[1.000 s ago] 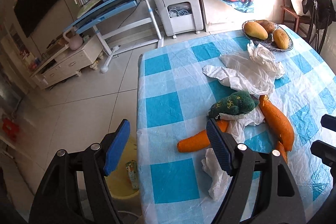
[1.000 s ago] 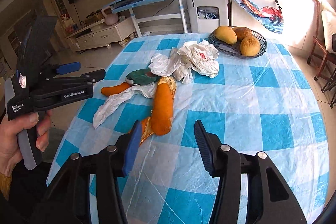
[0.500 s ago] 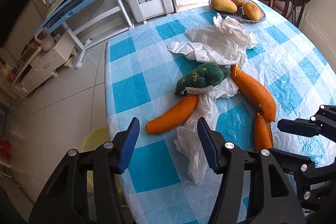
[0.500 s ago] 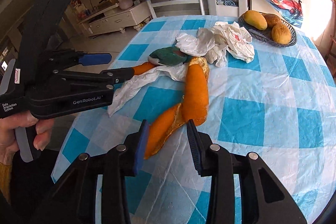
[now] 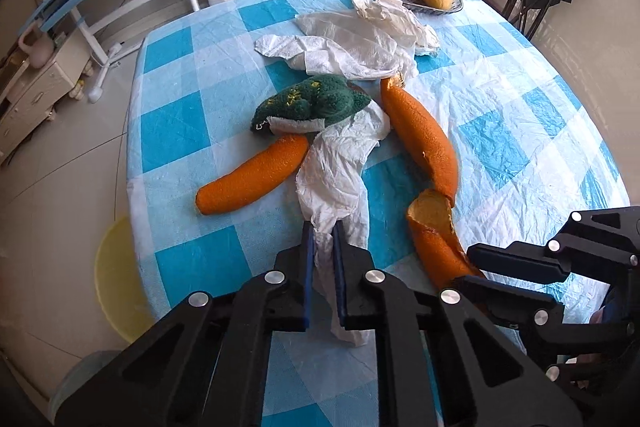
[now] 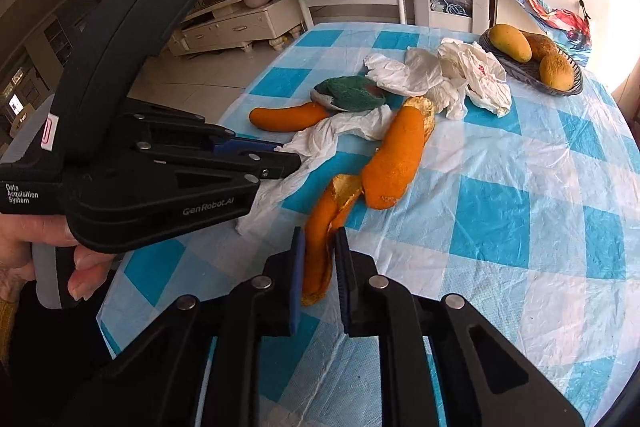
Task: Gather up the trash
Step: 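Lift the tissue with the left tool while the right tool lifts the peel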
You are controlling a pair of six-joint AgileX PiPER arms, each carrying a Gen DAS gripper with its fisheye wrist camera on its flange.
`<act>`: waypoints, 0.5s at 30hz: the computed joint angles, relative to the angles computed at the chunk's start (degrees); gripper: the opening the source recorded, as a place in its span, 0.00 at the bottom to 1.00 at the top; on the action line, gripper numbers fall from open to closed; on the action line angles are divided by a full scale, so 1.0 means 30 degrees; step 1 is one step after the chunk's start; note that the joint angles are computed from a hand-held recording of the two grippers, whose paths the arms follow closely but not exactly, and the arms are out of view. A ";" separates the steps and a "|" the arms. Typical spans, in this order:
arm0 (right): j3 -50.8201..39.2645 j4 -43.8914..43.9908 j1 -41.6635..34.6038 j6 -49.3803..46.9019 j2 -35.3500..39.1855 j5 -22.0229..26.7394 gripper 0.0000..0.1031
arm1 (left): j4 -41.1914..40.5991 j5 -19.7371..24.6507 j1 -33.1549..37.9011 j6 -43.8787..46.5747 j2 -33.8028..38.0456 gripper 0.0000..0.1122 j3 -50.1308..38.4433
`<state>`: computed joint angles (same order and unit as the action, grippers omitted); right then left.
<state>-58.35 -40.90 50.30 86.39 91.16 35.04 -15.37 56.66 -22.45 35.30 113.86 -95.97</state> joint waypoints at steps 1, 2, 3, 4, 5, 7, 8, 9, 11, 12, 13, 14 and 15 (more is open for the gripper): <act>0.0142 -0.0034 0.0215 0.0147 -0.0301 0.0227 0.12 | -0.0492 0.0299 0.0322 0.0556 -0.0251 0.08 0.0206; 0.0318 -0.0130 0.0491 0.0374 -0.0634 0.0510 0.12 | -0.1063 0.0741 0.0687 0.1150 -0.0474 0.08 0.0347; 0.0402 -0.0142 0.0710 0.0438 -0.0904 0.0836 0.10 | -0.1603 0.1171 0.1055 0.1684 -0.0658 0.08 0.0453; 0.0441 -0.0007 0.0852 0.0311 -0.1114 0.1134 0.07 | -0.2072 0.1647 0.1393 0.2195 -0.0827 0.08 0.0541; 0.0519 0.0065 0.0946 0.0283 -0.1284 0.1349 0.07 | -0.2336 0.1954 0.1638 0.2559 -0.0981 0.08 0.0657; 0.0681 0.0452 0.0822 0.0132 -0.1427 0.1421 0.07 | -0.2452 0.1850 0.1887 0.2698 -0.1305 0.11 0.1025; 0.0803 0.0777 0.0619 -0.0035 -0.1453 0.1239 0.07 | -0.2500 0.1917 0.1946 0.2647 -0.1313 0.14 0.1013; 0.0964 0.1295 0.0331 -0.0343 -0.1478 0.0860 0.07 | -0.2491 0.1876 0.1948 0.2549 -0.1330 0.21 0.1011; 0.1536 0.1711 -0.0164 -0.0026 -0.1702 -0.0025 0.07 | -0.2197 0.0953 0.1747 0.2356 -0.1733 0.39 0.1556; 0.1883 0.1944 -0.0462 0.0054 -0.1896 -0.0688 0.07 | -0.1991 0.0376 0.1584 0.2268 -0.1944 0.47 0.1822; 0.2129 0.2049 -0.0685 0.0240 -0.2035 -0.1195 0.07 | -0.1923 -0.0001 0.1469 0.2272 -0.2094 0.51 0.1993; 0.2273 0.1974 -0.0830 0.0521 -0.2097 -0.1564 0.08 | -0.1923 -0.0149 0.1381 0.2227 -0.2086 0.52 0.1925; 0.2325 0.1974 -0.0940 0.0628 -0.2091 -0.1911 0.09 | -0.1919 -0.0352 0.1305 0.2141 -0.2091 0.56 0.1916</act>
<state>-51.38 -34.98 47.48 88.27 84.88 29.31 -21.13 55.60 -18.54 41.73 107.59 -90.22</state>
